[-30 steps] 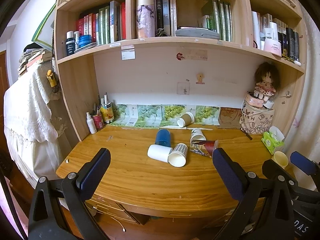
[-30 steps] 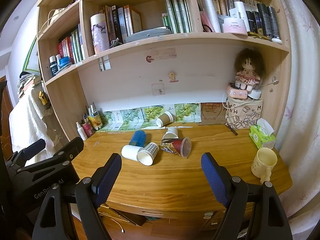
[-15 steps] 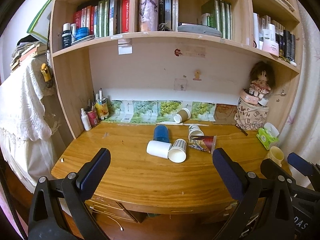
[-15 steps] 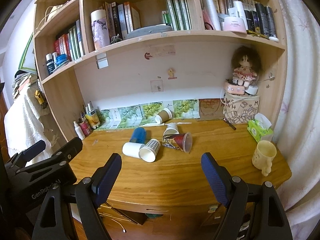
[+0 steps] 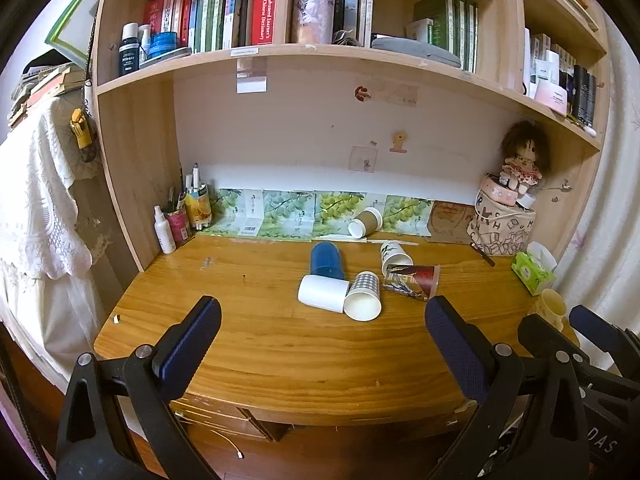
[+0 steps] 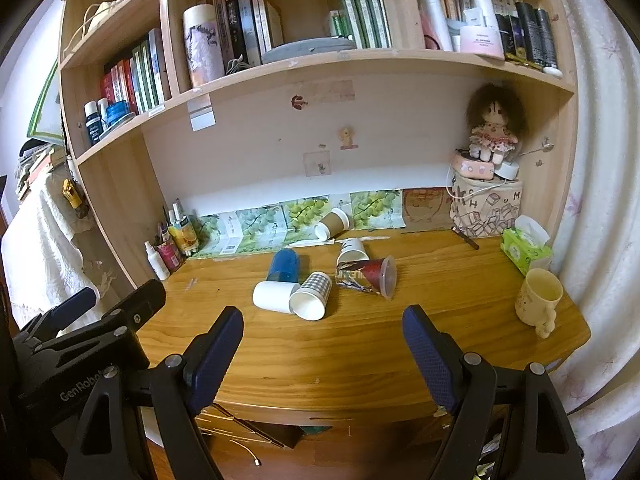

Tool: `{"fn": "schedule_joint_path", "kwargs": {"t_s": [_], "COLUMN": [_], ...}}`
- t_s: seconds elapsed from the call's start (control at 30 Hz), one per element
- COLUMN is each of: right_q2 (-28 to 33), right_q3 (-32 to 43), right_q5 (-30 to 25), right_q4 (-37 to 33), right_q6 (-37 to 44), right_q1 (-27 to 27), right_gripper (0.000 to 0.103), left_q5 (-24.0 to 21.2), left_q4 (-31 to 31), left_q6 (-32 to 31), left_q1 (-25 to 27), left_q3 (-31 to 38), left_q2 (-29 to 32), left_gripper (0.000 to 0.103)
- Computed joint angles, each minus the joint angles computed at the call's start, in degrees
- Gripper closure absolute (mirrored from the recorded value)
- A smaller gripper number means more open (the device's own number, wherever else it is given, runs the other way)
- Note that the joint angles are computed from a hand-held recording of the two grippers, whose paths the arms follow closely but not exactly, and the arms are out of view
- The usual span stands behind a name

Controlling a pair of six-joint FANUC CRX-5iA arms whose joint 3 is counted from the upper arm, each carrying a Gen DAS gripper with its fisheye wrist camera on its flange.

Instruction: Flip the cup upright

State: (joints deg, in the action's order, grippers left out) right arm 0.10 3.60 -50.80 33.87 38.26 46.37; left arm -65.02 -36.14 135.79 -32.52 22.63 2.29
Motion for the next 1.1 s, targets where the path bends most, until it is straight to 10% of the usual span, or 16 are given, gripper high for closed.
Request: {"fn": "schedule_joint_path", "kwargs": {"t_s": [0.53, 1.1], "right_q2": [5.68, 18.05], "right_q3": [7.18, 25.91], "right_q5": [-1.00, 0.08], "right_q4": [-6.02, -22.47], "right_q6": [6.68, 25.34], "right_q1": [-1.39, -10.71], "right_gripper": [0.020, 0.020], "left_q5": [-1.24, -9.73], "left_q4": [4.47, 2.49], "left_q6": [-0.83, -0.69], "left_q1": [4.39, 7.59], "left_q3": [1.93, 20.39], "left_q2": [3.10, 17.32], "left_gripper": [0.001, 0.001]}}
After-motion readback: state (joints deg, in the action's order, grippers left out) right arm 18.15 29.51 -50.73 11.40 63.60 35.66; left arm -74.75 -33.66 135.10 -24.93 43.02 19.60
